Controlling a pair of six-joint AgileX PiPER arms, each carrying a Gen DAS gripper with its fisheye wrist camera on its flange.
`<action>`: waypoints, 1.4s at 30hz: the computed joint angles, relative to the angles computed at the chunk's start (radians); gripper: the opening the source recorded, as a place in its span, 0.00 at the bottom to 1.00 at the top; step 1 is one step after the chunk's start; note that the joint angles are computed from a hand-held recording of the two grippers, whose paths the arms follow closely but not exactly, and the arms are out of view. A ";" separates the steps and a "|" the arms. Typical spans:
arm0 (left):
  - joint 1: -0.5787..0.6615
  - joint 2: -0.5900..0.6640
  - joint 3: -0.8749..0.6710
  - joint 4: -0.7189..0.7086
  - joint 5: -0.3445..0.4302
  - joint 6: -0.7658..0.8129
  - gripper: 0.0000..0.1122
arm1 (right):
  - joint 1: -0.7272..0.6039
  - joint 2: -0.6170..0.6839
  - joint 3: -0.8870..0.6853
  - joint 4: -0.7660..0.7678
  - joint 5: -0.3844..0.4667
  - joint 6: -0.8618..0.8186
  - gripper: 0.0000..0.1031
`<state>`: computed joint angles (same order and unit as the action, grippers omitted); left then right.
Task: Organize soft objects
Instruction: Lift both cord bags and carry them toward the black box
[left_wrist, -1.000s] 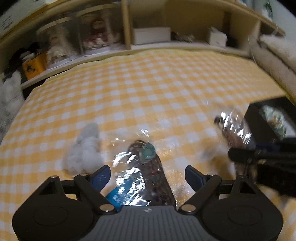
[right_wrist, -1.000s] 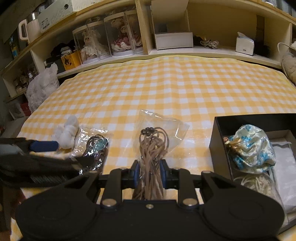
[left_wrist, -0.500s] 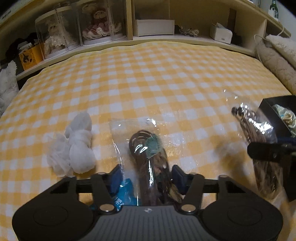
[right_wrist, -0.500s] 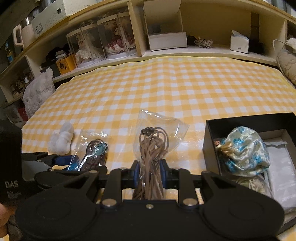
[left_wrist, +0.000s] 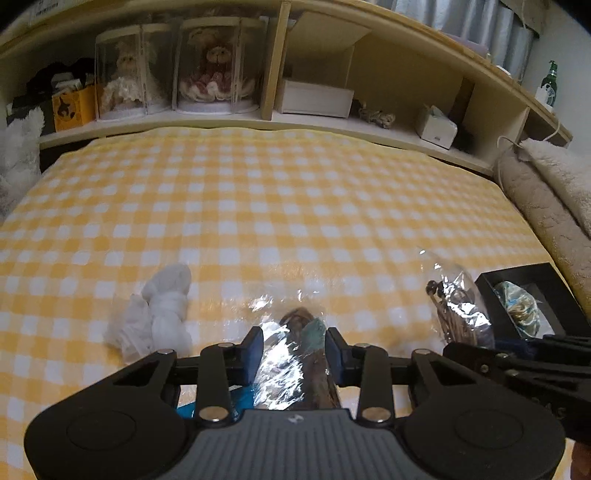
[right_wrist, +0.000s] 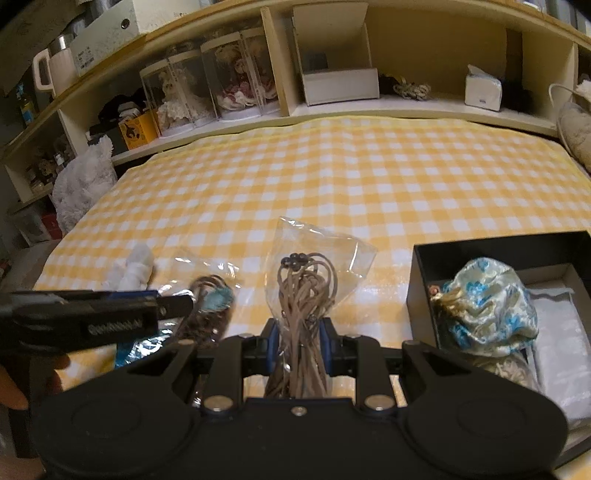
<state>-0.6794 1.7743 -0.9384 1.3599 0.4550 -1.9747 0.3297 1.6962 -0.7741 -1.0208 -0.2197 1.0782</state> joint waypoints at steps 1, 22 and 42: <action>-0.005 -0.001 -0.003 -0.022 0.006 0.022 0.34 | 0.000 -0.001 0.000 0.000 0.001 0.000 0.23; -0.097 0.236 -0.150 -0.037 0.060 0.151 0.63 | -0.027 -0.008 -0.008 -0.071 -0.007 0.111 0.23; -0.071 0.078 -0.062 0.087 -0.023 -0.040 0.27 | -0.045 -0.016 -0.005 -0.109 -0.008 0.138 0.23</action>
<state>-0.7502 1.8528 -1.0004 1.4472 0.4321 -2.0149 0.2849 1.6804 -0.7790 -1.1297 -0.2278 1.2164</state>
